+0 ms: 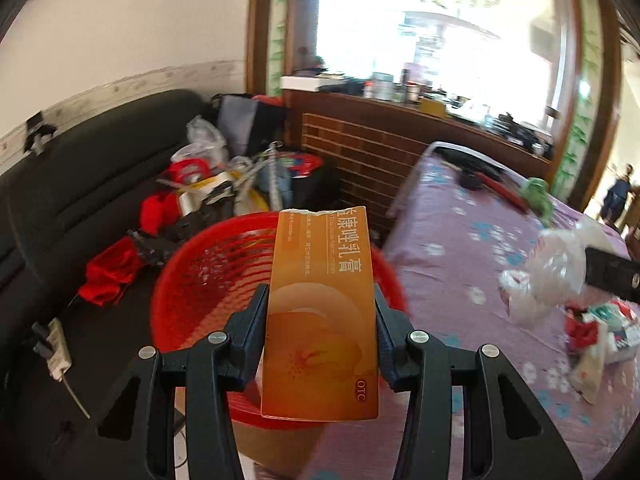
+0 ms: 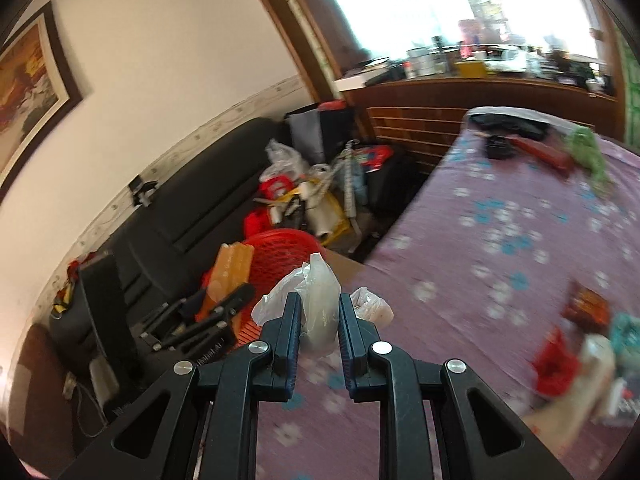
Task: Collect trash
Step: 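Open both grippers to drop the orange box and plastic bag into the basket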
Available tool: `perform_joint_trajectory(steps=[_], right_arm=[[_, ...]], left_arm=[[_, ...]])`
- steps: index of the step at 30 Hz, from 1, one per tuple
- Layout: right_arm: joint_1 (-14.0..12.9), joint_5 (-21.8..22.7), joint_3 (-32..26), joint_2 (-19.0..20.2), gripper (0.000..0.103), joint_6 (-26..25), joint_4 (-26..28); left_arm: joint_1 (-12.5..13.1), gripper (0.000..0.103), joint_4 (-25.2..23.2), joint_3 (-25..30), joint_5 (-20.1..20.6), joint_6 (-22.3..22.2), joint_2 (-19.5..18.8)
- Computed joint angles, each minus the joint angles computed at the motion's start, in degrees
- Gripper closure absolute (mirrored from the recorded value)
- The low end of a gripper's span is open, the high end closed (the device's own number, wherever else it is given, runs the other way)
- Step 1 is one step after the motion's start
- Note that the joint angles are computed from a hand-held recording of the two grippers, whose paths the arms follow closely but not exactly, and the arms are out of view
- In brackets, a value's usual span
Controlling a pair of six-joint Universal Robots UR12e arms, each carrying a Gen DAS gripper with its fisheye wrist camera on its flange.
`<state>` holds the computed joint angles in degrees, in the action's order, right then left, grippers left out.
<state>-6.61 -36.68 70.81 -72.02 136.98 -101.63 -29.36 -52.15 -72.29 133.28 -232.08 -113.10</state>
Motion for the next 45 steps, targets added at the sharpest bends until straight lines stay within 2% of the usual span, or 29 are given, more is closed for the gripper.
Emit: perform_joint_trajectory(steps=[6, 9, 10, 11, 12, 14, 16, 21, 23, 26, 28, 32, 35, 41, 45], right_arm=[[3.81, 0.90, -4.00, 2.75, 0.083, -0.28, 5.68], [5.34, 0.39, -5.38, 4.13, 0.081, 1.58, 6.08], [5.57, 0.28, -5.87, 4.53, 0.080, 1.81, 6.56], [5.94, 0.10, -6.13, 4.92, 0.078, 2.51, 6.39], [6.19, -0.26, -6.27, 5.23, 0.077, 3.28, 5.58], [6.43, -0.53, -6.94, 5.95, 0.060, 4.57, 4.96], [6.24, -0.04, -7.24, 6.29, 0.056, 5.69, 4.95], [4.60, 0.80, -6.09, 5.16, 0.053, 5.03, 3.07], [3.61, 0.30, -4.36, 3.91, 0.045, 4.96, 0.56], [2.34, -0.59, -1.63, 2.19, 0.039, 4.86, -2.15], [1.42, -3.17, 0.70, 0.86, 0.039, 5.33, -5.16], [-0.62, -5.23, 3.56, -0.70, 0.039, 4.94, -7.07], [-2.92, -3.62, 4.90, -1.49, 0.039, 3.90, -6.42], [-7.64, -1.25, 9.08, -3.75, 0.039, 7.72, -14.55], [-11.27, -0.48, 11.13, -4.47, 0.039, 12.91, -21.25]], left_arm=[[1.85, 0.057, -1.64, -3.31, -1.22, -3.06, 2.28], [2.54, 0.057, -1.37, -4.29, -2.23, -3.29, 2.80], [2.74, 0.051, -1.30, -4.45, -2.50, -3.39, 2.87], [2.95, 0.040, -0.84, -4.82, -2.74, -3.65, 3.04], [3.02, 0.037, -0.40, -5.06, -2.65, -3.82, 3.12], [3.07, 0.034, -0.35, -5.06, -2.56, -4.04, 3.08], [3.08, 0.033, 0.22, -5.24, -2.86, -4.07, 3.17], [2.27, 0.032, 0.98, -4.85, -2.36, -3.61, 2.97], [1.88, 0.031, 2.08, -4.37, -2.53, -2.37, 2.61], [1.08, 0.030, 2.89, -3.02, -3.05, -0.46, 1.64], [0.50, 0.030, 3.29, -1.72, -3.87, 1.25, 0.69], [-0.58, 0.030, 3.14, 1.41, -5.28, 4.20, -1.56], [-1.28, 0.030, 2.87, 4.19, -7.12, 6.42, -3.47], [-2.98, 0.028, 1.44, 10.79, -9.09, 11.91, -7.69], [-3.77, 0.025, 0.00, 15.68, -12.77, 15.93, -10.75]])
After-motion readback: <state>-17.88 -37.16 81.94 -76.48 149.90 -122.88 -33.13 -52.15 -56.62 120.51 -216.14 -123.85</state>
